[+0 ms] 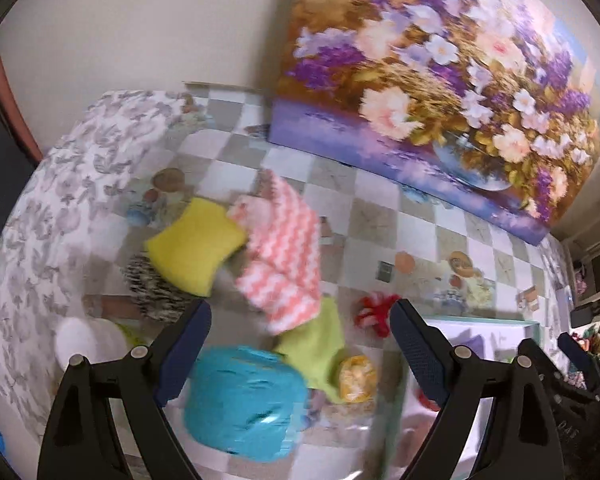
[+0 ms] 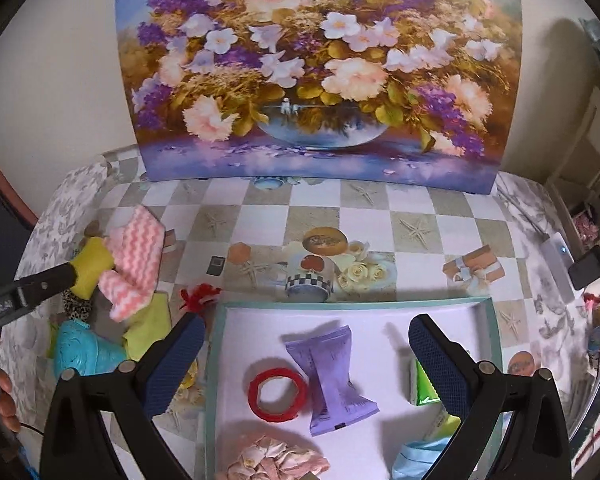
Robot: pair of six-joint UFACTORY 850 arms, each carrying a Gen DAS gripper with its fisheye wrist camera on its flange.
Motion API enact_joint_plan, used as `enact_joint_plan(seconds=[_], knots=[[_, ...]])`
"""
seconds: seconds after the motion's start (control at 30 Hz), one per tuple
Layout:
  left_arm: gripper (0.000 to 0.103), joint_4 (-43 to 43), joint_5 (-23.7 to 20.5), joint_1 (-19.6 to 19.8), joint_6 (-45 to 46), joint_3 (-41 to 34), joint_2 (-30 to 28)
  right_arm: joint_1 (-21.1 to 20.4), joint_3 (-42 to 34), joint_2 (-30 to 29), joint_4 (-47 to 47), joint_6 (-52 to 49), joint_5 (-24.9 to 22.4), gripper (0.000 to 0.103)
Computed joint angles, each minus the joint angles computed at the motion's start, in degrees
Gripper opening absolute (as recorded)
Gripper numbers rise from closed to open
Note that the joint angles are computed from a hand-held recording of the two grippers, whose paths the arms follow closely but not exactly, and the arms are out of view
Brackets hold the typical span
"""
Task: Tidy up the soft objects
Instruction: 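Grasp the yellow sponge with the left tool while the right tool grasps the pink-white zigzag cloth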
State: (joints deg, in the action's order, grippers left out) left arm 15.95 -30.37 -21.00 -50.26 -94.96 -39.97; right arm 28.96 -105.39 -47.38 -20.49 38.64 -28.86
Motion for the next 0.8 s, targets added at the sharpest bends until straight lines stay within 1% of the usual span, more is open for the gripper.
enact_joint_plan(seconds=[0.07, 0.17, 0.27, 0.37, 0.47, 0.57, 0.67, 0.7, 0.73, 0.8], knots=[[0.091, 1.26, 0.43, 0.9, -1.91, 1.46, 0.75, 0.12, -0.97, -0.83, 1.79, -1.34, 0.42, 0.103], [0.091, -1.09, 1.43, 2.6, -1.46, 2.96, 1.03, 0.29, -2.77, -2.45, 5.78, -4.04, 0.91, 0.103], [0.091, -4.46, 2.21, 4.18, 1.92, 3.99, 1.1, 0.87, -5.68, -4.9, 9.71, -7.53, 0.69, 0.103], [0.091, -8.42, 5.81, 5.68, 7.5, 6.27, 2.22, 1.46, -8.74, -7.25, 14.48, -12.09, 0.39, 0.103], [0.091, -12.85, 3.56, 7.32, 13.72, 5.25, 1.06, 2.2, -12.35, -9.79, 19.22, -17.11, -0.07, 0.103], [0.091, -13.59, 4.8, 8.88, 15.57, 5.47, 1.58, 3.09, -16.81, -12.71, 22.47, -21.27, -1.15, 0.103], [0.094, -16.7, 3.41, 10.36, 21.77, 3.25, 0.69, 3.73, -21.39, -15.76, 25.56, -25.72, -3.2, 0.103], [0.1, -17.44, 1.98, 10.67, 23.58, 1.78, -0.15, 3.87, -23.1, -16.89, 26.12, -26.51, -4.1, 0.103], [0.102, -17.1, 0.58, 10.78, 24.32, 0.5, -0.96, 3.99, -25.07, -18.18, 26.73, -27.17, -5.17, 0.103], [0.102, -15.44, -2.34, 10.73, 25.19, -2.24, -2.81, 4.17, -30.83, -21.85, 29.1, -29.34, -8.16, 0.103]])
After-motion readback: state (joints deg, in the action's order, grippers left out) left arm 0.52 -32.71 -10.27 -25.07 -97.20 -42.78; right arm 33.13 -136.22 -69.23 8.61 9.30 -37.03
